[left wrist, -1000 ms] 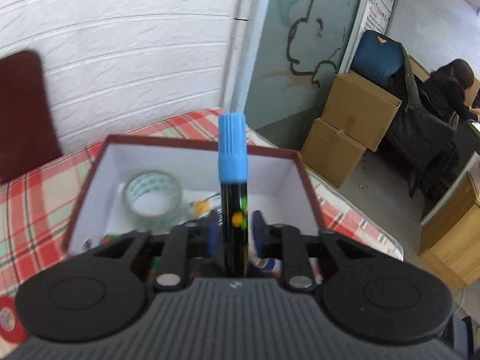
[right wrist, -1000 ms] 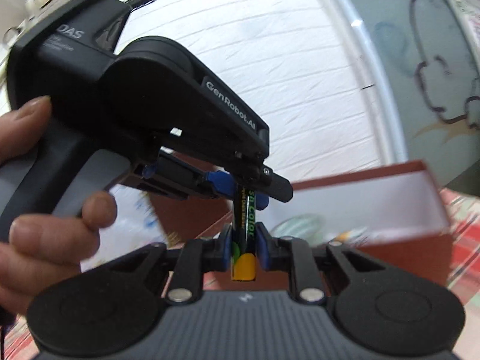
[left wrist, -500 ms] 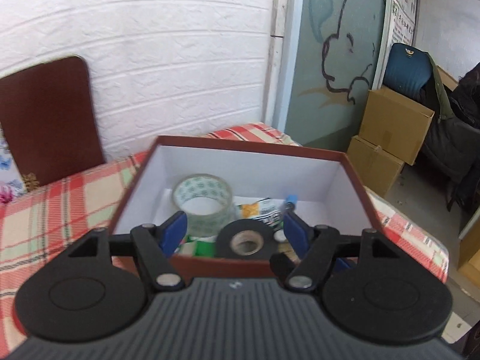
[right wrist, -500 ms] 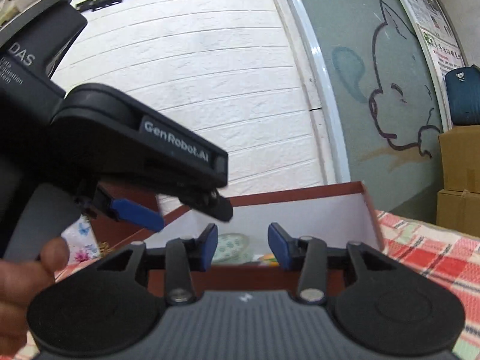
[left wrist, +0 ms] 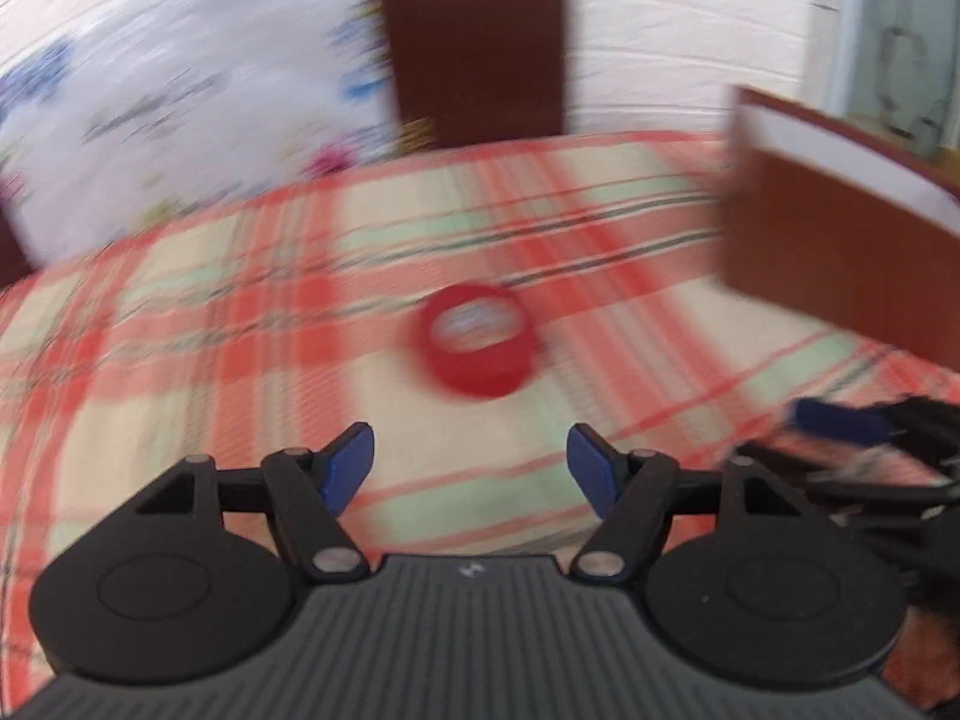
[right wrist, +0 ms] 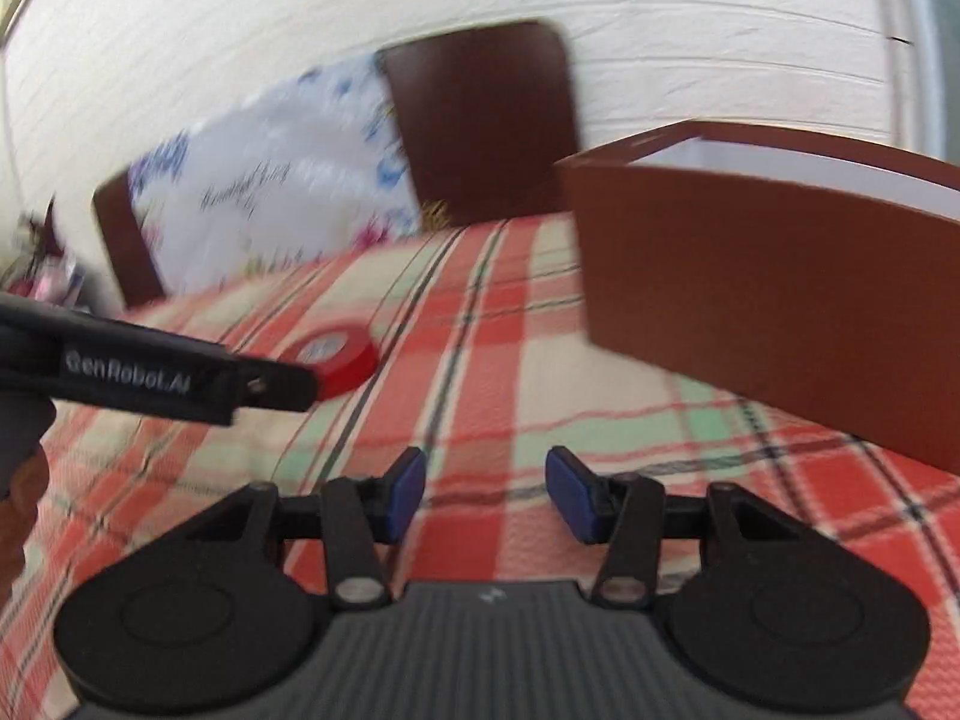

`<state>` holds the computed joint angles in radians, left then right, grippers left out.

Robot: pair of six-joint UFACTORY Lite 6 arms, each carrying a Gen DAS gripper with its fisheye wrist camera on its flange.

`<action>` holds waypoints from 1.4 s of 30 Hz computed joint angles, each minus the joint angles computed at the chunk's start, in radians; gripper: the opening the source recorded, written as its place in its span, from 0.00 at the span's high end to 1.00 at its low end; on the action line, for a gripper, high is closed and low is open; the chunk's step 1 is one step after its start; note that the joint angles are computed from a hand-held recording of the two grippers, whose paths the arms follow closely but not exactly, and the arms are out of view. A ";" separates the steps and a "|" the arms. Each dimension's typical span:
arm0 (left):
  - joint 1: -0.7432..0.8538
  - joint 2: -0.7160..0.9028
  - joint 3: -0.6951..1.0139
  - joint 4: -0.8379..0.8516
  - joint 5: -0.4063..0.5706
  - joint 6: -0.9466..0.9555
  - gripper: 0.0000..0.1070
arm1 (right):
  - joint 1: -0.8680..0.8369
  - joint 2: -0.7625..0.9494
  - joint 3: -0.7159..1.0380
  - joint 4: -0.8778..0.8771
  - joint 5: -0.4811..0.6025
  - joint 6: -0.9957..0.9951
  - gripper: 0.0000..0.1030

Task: Organize objects
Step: 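Move the right gripper to the red tape roll and close on it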

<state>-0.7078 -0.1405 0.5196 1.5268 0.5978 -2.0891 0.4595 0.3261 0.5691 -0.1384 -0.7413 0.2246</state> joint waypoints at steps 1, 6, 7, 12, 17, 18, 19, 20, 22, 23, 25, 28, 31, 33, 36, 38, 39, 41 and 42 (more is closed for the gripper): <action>0.043 -0.029 -0.053 0.009 0.015 -0.028 0.31 | 0.014 0.011 0.016 -0.006 0.020 -0.005 0.45; 0.307 -0.094 -0.277 0.415 0.039 -0.434 0.07 | 0.153 0.178 0.232 0.141 0.124 -0.148 0.26; 0.344 -0.107 -0.309 0.520 0.039 -0.536 0.06 | 0.177 0.208 0.286 0.172 0.151 -0.186 0.25; 0.336 -0.059 -0.281 0.556 0.066 -0.586 0.05 | 0.250 0.403 0.607 0.356 0.253 -0.373 0.26; 0.347 -0.041 -0.270 0.588 0.066 -0.615 0.05 | 0.259 0.601 0.951 0.511 0.404 -0.515 0.23; 0.348 -0.037 -0.265 0.588 0.066 -0.615 0.05 | 0.257 0.617 0.979 0.514 0.423 -0.524 0.26; 0.346 -0.037 -0.266 0.589 0.066 -0.619 0.05 | 0.256 0.614 0.976 0.516 0.426 -0.533 0.26; 0.342 -0.033 -0.261 0.583 0.067 -0.616 0.05 | 0.255 0.604 0.957 0.499 0.419 -0.520 0.26; 0.332 -0.045 -0.272 0.569 0.071 -0.608 0.05 | 0.254 0.561 0.883 0.444 0.394 -0.468 0.26; 0.328 -0.042 -0.267 0.563 0.071 -0.604 0.05 | 0.254 0.524 0.820 0.406 0.371 -0.431 0.26; 0.317 -0.055 -0.281 0.552 0.077 -0.603 0.05 | 0.251 0.419 0.634 0.304 0.283 -0.341 0.26; 0.318 -0.053 -0.286 0.552 0.082 -0.603 0.05 | 0.232 0.220 0.320 0.182 0.201 -0.265 0.26; 0.322 -0.048 -0.295 0.541 0.089 -0.589 0.05 | 0.198 -0.003 0.006 0.171 0.135 -0.264 0.26; 0.266 -0.051 -0.253 0.380 0.075 -0.487 0.11 | 0.178 -0.133 -0.178 0.245 0.052 -0.282 0.26; 0.141 -0.121 -0.181 0.313 -0.080 -0.442 0.23 | 0.209 -0.217 -0.314 0.422 -0.039 -0.307 0.26; 0.062 -0.066 -0.080 0.385 -0.218 -0.466 0.34 | 0.255 -0.221 -0.348 0.494 -0.086 -0.318 0.24; 0.023 -0.016 -0.004 0.404 -0.297 -0.463 0.38 | 0.288 -0.212 -0.351 0.542 -0.107 -0.346 0.23; -0.028 0.076 0.132 0.317 -0.422 -0.336 0.40 | 0.316 -0.207 -0.356 0.573 -0.127 -0.369 0.22; -0.051 0.120 0.186 0.229 -0.456 -0.232 0.41 | 0.293 -0.218 -0.368 0.536 -0.127 -0.349 0.22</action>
<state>-0.7586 -0.0207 0.7055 1.7555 0.1421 -2.3210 0.7529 0.1085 0.2010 0.3977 -0.8680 -0.1240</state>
